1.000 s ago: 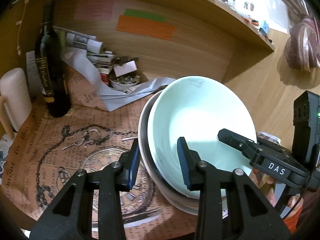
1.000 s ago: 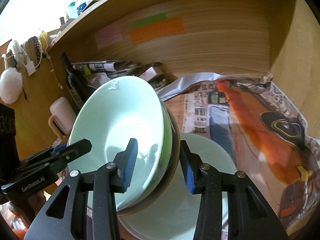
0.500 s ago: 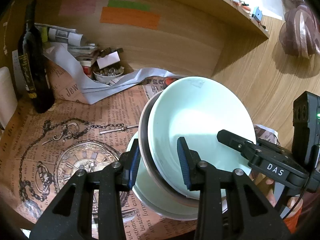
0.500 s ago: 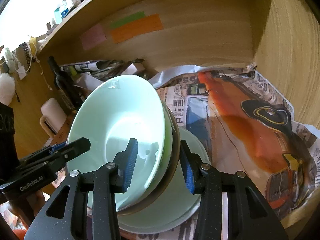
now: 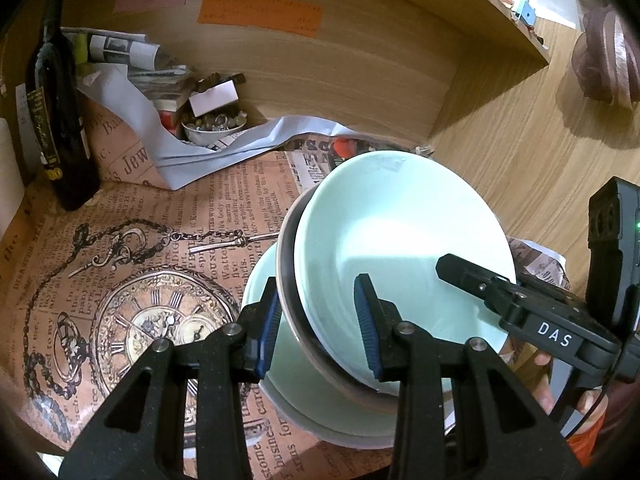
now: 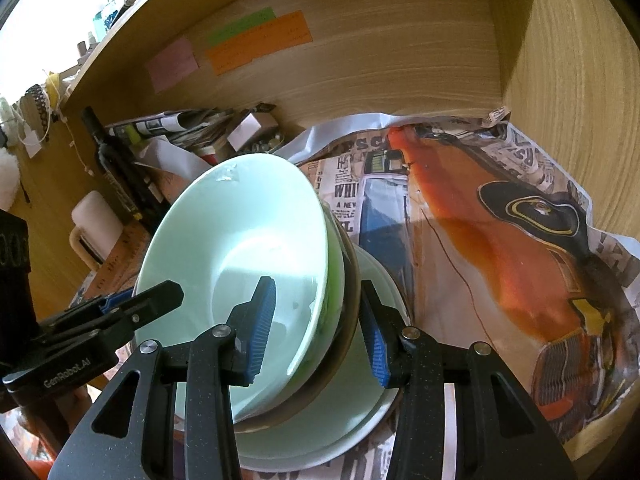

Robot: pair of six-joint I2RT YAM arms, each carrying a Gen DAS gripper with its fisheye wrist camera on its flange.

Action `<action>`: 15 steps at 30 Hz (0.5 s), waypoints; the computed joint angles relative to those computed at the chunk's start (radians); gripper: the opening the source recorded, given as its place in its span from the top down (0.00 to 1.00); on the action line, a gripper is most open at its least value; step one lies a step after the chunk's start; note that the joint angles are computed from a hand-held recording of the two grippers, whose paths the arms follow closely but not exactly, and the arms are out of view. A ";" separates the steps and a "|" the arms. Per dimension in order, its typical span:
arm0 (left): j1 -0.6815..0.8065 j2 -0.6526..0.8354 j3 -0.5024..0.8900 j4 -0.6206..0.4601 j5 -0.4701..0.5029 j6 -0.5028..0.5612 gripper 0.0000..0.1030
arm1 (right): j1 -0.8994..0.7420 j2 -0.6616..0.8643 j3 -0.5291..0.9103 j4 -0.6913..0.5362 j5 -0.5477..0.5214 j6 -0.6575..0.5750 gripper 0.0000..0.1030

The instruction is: Organize plates and bowls

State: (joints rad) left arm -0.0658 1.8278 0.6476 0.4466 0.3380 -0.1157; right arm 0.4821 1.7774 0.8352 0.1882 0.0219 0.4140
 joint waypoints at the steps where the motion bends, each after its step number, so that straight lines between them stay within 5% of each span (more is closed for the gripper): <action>1: 0.003 0.011 0.006 0.001 0.003 0.001 0.65 | -0.001 0.003 0.001 0.003 -0.001 -0.003 0.63; 15: 0.032 0.075 0.028 0.029 0.050 0.000 0.64 | -0.005 0.025 0.005 0.044 -0.027 -0.016 0.55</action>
